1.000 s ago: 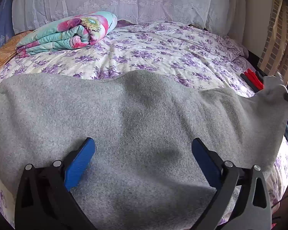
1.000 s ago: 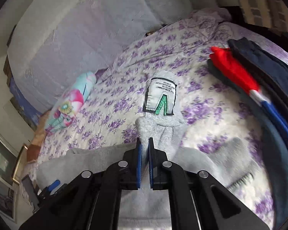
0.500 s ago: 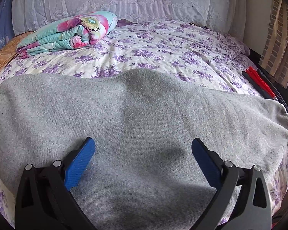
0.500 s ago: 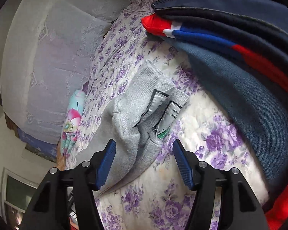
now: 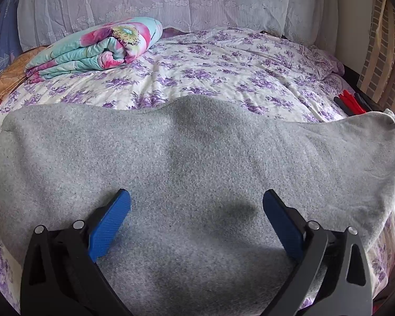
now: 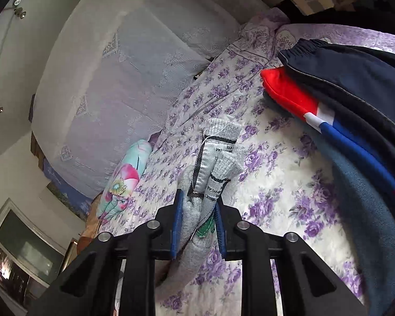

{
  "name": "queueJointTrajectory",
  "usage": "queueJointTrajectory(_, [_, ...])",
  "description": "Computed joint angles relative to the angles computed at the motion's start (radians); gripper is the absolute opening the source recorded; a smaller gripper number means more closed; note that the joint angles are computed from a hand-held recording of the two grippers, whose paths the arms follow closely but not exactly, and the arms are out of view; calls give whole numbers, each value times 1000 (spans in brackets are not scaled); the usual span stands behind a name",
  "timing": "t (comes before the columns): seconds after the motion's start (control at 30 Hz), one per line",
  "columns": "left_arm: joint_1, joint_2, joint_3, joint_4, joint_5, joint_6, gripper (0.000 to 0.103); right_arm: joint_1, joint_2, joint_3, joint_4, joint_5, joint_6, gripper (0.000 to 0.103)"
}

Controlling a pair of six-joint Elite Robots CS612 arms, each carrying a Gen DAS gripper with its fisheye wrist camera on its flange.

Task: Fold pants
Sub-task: 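Open both grippers and smooth the folded sweatpants flat on the bed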

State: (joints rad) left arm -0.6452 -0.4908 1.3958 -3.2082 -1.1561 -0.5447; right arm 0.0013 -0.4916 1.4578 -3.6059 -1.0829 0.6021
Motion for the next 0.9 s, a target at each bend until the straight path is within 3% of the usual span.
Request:
queueJointTrajectory(0.03, [-3, -1, 4, -13, 9, 3, 98, 3, -5, 10, 74, -47, -49, 25])
queueJointTrajectory(0.1, [-11, -4, 12, -33, 36, 8, 98, -1, 2, 26, 164, -86, -87, 45])
queueJointTrajectory(0.17, [-18, -13, 25, -48, 56, -4, 98, -15, -5, 56, 103, -64, -35, 45])
queueJointTrajectory(0.23, [-23, -23, 45, -91, 50, -19, 98, -9, -38, 103, 34, -183, -25, 45])
queueJointTrajectory(0.3, [-24, -31, 55, -146, 6, -18, 98, 13, -63, 121, -27, -312, -101, 46])
queueJointTrajectory(0.33, [-25, -30, 53, -167, -13, -10, 98, 25, -69, 115, -41, -319, -166, 46])
queueJointTrajectory(0.4, [-29, -24, 29, -154, -39, 6, 98, 54, -74, 83, -24, -247, -301, 46])
queueJointTrajectory(0.47, [-30, -11, -7, -84, -70, 21, 98, 85, -63, 32, 33, -137, -405, 46])
queueJointTrajectory(0.53, [-38, 5, -42, 23, -55, 25, 98, 123, -40, -33, 136, -48, -511, 46])
queueJointTrajectory(0.6, [-42, 17, -74, 161, -21, 27, 99, 157, -20, -86, 247, -6, -588, 47])
queueJointTrajectory(0.67, [-39, 4, -55, 153, -26, 9, 99, 179, 8, -151, 427, 4, -670, 53])
queueJointTrajectory(0.73, [-38, -8, -29, 159, 9, 6, 99, 186, 43, -209, 581, -18, -678, 55])
queueJointTrajectory(0.8, [-38, -30, 22, 111, 50, 17, 99, 171, 39, -195, 568, 46, -667, 54])
queueJointTrajectory(0.9, [-45, -59, 95, 1, 188, 12, 99, 171, 15, -178, 558, 8, -628, 55])
